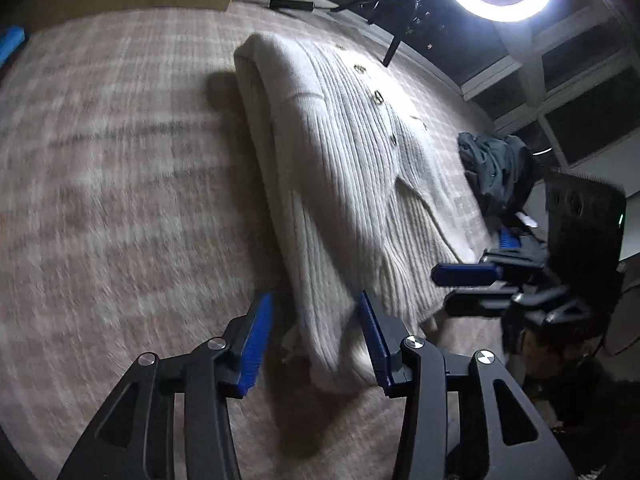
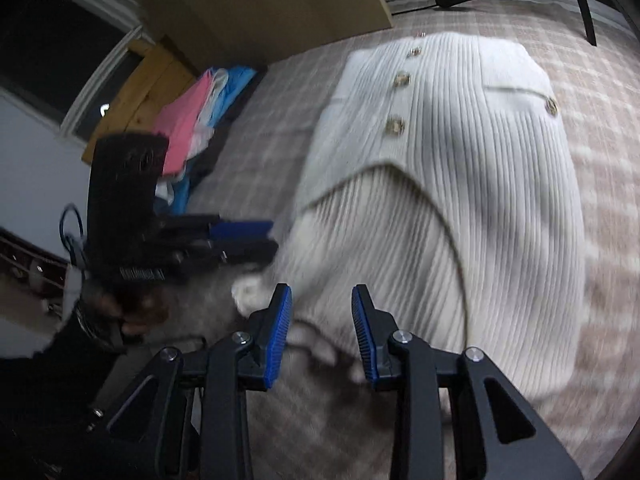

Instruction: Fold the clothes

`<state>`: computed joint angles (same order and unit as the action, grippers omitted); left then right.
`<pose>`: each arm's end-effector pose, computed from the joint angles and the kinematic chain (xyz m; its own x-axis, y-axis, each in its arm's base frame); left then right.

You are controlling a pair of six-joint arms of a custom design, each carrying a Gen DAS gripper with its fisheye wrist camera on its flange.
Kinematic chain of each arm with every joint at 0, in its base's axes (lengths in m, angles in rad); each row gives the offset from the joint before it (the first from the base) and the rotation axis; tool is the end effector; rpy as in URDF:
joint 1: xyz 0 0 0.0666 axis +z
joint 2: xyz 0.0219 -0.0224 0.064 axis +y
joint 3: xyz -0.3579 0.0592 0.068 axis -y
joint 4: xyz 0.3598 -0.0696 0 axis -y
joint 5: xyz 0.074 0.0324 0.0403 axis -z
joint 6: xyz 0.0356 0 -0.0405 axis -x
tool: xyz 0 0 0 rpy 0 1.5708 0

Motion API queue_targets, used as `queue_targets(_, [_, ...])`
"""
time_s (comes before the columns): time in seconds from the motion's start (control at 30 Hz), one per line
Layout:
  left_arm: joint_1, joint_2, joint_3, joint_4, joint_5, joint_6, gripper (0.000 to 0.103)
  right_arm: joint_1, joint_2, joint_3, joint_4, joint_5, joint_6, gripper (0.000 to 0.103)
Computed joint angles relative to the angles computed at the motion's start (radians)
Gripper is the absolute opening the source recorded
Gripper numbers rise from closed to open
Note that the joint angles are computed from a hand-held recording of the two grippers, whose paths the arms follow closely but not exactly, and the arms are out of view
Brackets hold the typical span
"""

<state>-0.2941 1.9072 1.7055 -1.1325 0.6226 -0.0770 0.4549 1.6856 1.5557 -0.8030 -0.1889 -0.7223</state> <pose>0.5496 -0.1886 0.2738 -0.8995 0.3377 -0.2773 0.4368 0.7140 -0.5472 0.4931 0.2482 0.3441 -0.8932 0.2860 -0.3471 0.0779 0.8585 0.5069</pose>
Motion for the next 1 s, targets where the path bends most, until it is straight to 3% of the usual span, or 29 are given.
queue_targets(0.03, [-0.003, 0.005, 0.005, -0.016, -0.008, -0.007, 0.039, 0.005, -0.007, -0.007, 0.000, 0.013, -0.005, 0.031])
queue_targets(0.07, [-0.008, 0.009, 0.015, -0.025, -0.022, -0.005, 0.028, 0.009, -0.013, -0.014, 0.000, 0.026, -0.010, 0.031])
queue_targets(0.1, [-0.013, 0.013, 0.025, -0.035, -0.036, -0.002, 0.007, 0.013, -0.019, -0.021, 0.000, 0.039, -0.016, 0.031])
queue_targets(0.17, [-0.013, 0.000, 0.034, -0.040, -0.031, 0.008, 0.007, 0.030, -0.031, -0.020, 0.000, 0.090, -0.004, 0.031])
queue_targets(0.23, [-0.016, -0.011, 0.051, -0.042, -0.017, 0.013, 0.006, 0.054, -0.036, -0.005, -0.005, 0.150, 0.025, 0.039])
queue_targets(0.3, [-0.022, -0.022, 0.075, -0.049, 0.011, 0.004, 0.006, 0.079, -0.033, 0.030, -0.007, 0.209, 0.092, 0.060])
queue_targets(0.4, [-0.024, -0.016, 0.117, -0.070, 0.040, -0.008, 0.006, 0.111, -0.009, 0.082, -0.012, 0.248, 0.223, 0.070])
queue_targets(0.5, [-0.023, -0.006, 0.153, -0.076, 0.081, -0.009, 0.006, 0.134, 0.061, 0.171, -0.088, 0.303, 0.305, 0.070])
queue_targets(0.57, [-0.032, 0.001, 0.174, -0.071, 0.097, -0.006, 0.006, 0.137, 0.098, 0.208, -0.096, 0.319, 0.355, 0.070])
queue_targets(0.63, [-0.046, 0.000, 0.176, -0.062, 0.096, -0.002, 0.006, 0.130, 0.105, 0.209, -0.083, 0.331, 0.405, 0.064])
queue_targets(0.67, [-0.045, -0.005, 0.172, -0.056, 0.088, -0.002, 0.006, 0.117, 0.114, 0.219, -0.087, 0.298, 0.394, 0.037])
queue_targets(0.7, [-0.044, -0.010, 0.166, -0.050, 0.080, -0.003, 0.007, 0.103, 0.126, 0.232, -0.091, 0.261, 0.382, 0.021])
queue_targets(0.73, [-0.031, -0.026, 0.146, -0.031, 0.068, 0.000, 0.007, 0.092, 0.124, 0.232, -0.091, 0.251, 0.372, 0.021])
queue_targets(0.8, [-0.008, -0.052, 0.106, 0.025, 0.072, 0.029, 0.022, 0.070, 0.120, 0.230, -0.091, 0.236, 0.354, 0.019])
queue_targets(0.93, [0.032, -0.070, 0.034, 0.094, 0.063, 0.056, 0.024, 0.012, 0.046, 0.160, -0.009, 0.157, 0.271, 0.017])
queue_targets(1.0, [0.029, -0.057, 0.021, 0.085, 0.063, 0.037, 0.024, -0.019, 0.008, 0.126, 0.041, 0.122, 0.216, 0.017])
